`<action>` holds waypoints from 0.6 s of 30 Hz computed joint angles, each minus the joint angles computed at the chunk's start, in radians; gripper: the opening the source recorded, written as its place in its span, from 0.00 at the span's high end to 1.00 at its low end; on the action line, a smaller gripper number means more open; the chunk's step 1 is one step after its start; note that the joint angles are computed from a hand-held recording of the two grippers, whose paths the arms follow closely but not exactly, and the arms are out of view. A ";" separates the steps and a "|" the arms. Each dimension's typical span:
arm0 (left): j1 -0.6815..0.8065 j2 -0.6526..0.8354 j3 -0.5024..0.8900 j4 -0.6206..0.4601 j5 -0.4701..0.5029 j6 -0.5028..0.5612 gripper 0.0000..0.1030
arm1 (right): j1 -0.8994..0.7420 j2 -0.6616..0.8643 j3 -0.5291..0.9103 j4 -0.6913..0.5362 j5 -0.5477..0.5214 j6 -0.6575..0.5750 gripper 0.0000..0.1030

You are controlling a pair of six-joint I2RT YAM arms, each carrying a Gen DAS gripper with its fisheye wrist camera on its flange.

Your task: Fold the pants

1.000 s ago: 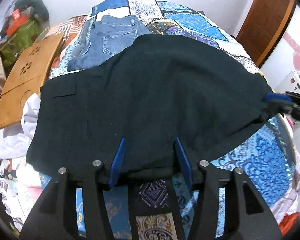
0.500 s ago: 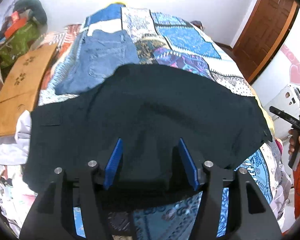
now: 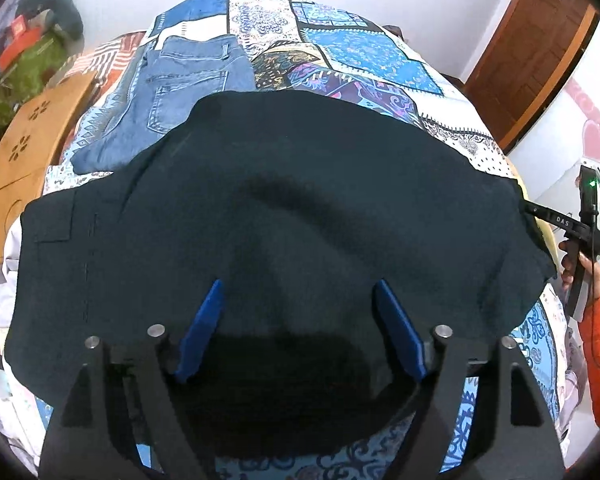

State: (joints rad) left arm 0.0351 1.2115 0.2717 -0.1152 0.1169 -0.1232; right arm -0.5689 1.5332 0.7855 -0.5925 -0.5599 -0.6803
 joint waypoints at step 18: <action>-0.031 -0.006 -0.008 0.006 -0.042 -0.021 0.19 | 0.051 -0.090 -0.063 0.258 0.065 0.075 0.95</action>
